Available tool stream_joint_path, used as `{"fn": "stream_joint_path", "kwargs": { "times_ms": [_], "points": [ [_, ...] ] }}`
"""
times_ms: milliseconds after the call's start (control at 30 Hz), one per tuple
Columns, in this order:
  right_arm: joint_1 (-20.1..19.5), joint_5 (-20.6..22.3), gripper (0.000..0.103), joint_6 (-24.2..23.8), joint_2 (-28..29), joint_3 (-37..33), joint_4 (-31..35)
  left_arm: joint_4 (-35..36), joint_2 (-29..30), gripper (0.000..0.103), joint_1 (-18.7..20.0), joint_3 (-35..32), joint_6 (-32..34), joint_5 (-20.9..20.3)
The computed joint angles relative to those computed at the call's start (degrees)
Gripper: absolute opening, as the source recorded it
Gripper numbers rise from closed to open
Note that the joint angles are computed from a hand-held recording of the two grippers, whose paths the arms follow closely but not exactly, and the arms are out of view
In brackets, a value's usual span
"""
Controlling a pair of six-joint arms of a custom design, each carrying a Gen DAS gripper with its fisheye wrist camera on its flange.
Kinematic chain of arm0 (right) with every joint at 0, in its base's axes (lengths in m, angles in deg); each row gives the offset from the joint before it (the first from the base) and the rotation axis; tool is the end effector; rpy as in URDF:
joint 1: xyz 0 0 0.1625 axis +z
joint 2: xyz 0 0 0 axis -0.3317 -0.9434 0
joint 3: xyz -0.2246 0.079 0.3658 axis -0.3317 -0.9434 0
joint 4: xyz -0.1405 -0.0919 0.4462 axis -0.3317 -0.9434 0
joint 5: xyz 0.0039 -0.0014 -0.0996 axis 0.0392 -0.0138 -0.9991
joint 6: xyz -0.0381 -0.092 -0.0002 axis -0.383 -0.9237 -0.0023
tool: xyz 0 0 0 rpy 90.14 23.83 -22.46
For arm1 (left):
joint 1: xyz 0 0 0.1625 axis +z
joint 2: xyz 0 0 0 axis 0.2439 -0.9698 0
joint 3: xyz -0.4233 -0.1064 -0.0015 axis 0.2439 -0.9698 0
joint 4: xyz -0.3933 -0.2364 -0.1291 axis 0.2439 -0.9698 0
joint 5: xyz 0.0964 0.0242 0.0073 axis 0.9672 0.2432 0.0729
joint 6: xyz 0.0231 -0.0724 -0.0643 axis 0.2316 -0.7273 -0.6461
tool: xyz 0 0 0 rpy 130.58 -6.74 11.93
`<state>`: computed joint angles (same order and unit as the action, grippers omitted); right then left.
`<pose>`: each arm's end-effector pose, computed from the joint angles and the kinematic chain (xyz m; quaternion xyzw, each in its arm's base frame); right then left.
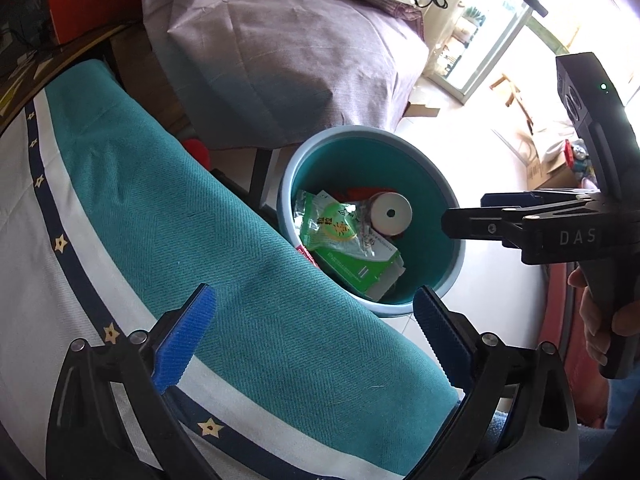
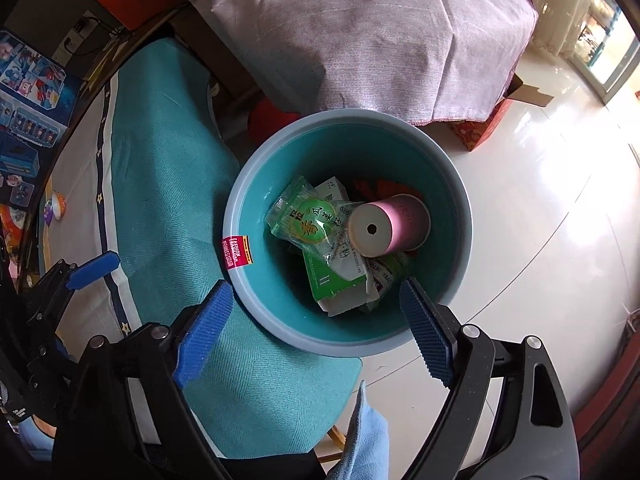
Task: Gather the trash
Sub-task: 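Move both tools back over the table toward the two eggs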
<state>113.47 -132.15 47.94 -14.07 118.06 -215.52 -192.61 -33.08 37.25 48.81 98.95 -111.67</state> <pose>0.1183 -0.6631 0.3279 -0.1973 -0.9100 0.2264 0.2858 -0.3960 -0.7602 0.0499 0.4328 0.8846 0.0243 0.1722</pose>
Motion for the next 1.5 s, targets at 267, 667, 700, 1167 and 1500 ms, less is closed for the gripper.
{"fn": "stream_joint_path", "kwargs": {
  "times_ms": [267,667,700,1167,1500],
  "points": [
    [2.5,-2.5,0.089,2.8,1.1,-1.4,3.0,0.2,-2.1,0.099,0.8,1.1,-2.4,1.6],
    [7.2,-5.9,0.089,3.3,5.2,-5.1,5.8,-3.7,-7.6,0.099,2.3,5.6,-2.9,1.8],
    [7.6,-6.1,0.089,3.2,5.8,-5.7,6.2,-4.2,-8.2,0.099,2.5,6.1,-3.0,2.1],
    [11.8,-6.2,0.089,-1.5,20.8,-22.5,13.0,-7.1,-14.9,0.099,7.2,8.1,-6.0,7.7],
    [13.8,-3.9,0.089,-8.1,40.8,-49.2,23.6,-5.7,-16.3,0.099,13.4,2.0,-10.7,11.7]
  ]
}}
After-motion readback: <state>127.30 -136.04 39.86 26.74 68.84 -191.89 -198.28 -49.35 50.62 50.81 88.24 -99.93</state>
